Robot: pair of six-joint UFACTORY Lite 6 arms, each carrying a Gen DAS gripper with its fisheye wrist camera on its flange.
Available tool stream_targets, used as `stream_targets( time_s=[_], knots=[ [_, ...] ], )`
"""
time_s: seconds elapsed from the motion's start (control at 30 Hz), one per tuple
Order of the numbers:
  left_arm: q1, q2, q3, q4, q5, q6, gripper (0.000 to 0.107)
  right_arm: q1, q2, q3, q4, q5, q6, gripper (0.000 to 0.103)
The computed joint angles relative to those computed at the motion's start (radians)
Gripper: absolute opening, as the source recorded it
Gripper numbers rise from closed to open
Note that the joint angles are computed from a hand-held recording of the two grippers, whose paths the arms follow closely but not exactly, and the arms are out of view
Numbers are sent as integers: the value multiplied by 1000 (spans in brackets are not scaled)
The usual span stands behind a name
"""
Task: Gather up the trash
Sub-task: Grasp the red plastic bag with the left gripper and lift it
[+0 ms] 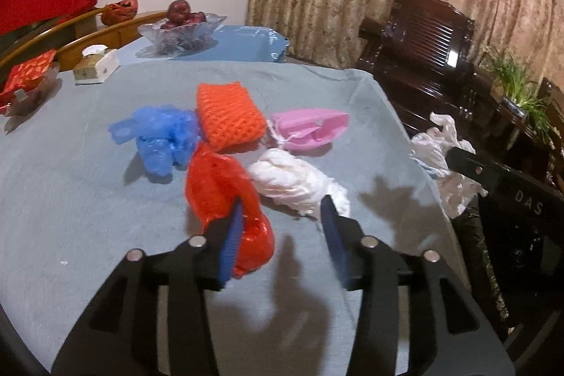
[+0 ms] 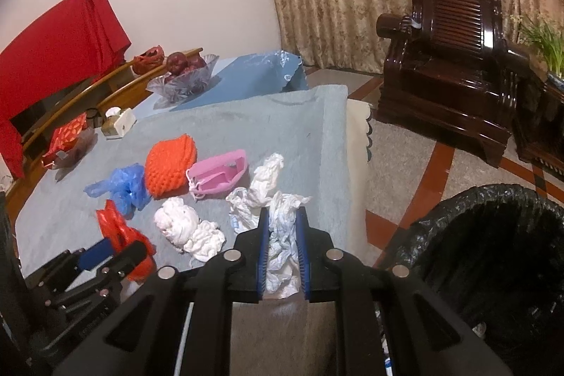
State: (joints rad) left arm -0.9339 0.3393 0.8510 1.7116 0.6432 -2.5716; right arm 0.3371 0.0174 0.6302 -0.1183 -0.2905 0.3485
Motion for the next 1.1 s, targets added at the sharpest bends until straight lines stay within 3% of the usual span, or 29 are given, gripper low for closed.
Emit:
stream_targets(
  time_s=[0.07,0.6,0.8,0.87,0.97,1.1],
  knots=[
    [-13,-9,-16,-35,24,11,63,6,12,1,-2,-5,3,15],
    [-65,-206,-300,-115,67,-111,63,66,26,-7,74,-12,-65,15],
    [47,-193,-317,-73,35,-120,72,119,21,-14,144,-11,-118,15],
    [105,-176,-307,-55,-4,-116,66,144,19,-14,181,-8,-152,15],
    [188,-195,-343,133,-97,-261,45,173,21,-11,209,-4,-177,15],
    [166,-217,-351,144,-87,-244,36,201,16,-11,259,1,-215,15]
  ],
)
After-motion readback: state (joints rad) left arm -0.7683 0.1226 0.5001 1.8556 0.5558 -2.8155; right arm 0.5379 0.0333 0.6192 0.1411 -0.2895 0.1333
